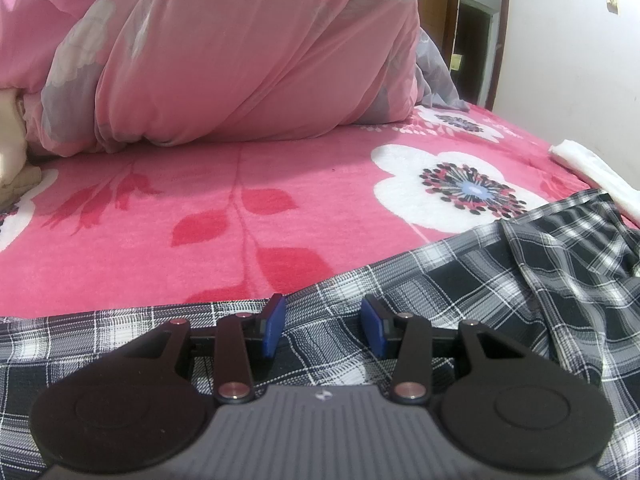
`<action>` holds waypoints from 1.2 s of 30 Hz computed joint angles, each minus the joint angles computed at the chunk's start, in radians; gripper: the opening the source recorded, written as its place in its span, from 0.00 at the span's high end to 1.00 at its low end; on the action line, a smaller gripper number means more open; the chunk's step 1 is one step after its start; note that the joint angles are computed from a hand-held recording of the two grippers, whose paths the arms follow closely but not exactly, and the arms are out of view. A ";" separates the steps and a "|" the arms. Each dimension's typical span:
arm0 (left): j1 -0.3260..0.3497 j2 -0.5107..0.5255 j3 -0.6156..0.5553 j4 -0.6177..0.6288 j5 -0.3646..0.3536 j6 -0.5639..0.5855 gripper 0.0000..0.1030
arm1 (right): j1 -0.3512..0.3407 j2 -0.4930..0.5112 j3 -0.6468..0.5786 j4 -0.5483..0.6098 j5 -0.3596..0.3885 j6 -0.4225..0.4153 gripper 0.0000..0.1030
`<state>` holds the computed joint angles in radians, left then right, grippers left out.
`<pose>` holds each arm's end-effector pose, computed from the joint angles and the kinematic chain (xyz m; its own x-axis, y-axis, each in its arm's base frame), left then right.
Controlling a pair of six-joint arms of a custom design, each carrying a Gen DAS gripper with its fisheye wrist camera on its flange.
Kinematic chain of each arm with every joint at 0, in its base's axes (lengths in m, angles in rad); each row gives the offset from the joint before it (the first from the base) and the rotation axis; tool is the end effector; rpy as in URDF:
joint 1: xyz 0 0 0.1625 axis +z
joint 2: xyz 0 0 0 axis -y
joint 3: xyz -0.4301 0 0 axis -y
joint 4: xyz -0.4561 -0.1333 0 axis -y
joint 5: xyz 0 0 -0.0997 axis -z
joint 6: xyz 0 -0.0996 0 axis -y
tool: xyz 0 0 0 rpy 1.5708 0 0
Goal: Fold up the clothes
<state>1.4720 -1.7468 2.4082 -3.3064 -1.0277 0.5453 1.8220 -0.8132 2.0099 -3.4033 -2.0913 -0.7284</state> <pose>0.1437 -0.4233 0.3528 -0.7423 -0.0685 -0.6665 0.5053 0.5961 -0.6240 0.2287 -0.5543 0.0401 -0.5487 -0.4663 0.6939 -0.7575 0.6284 -0.1768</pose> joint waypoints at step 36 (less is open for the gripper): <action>-0.001 0.002 0.000 -0.001 -0.001 -0.001 0.58 | 0.015 0.035 0.044 -0.335 -0.035 0.381 0.93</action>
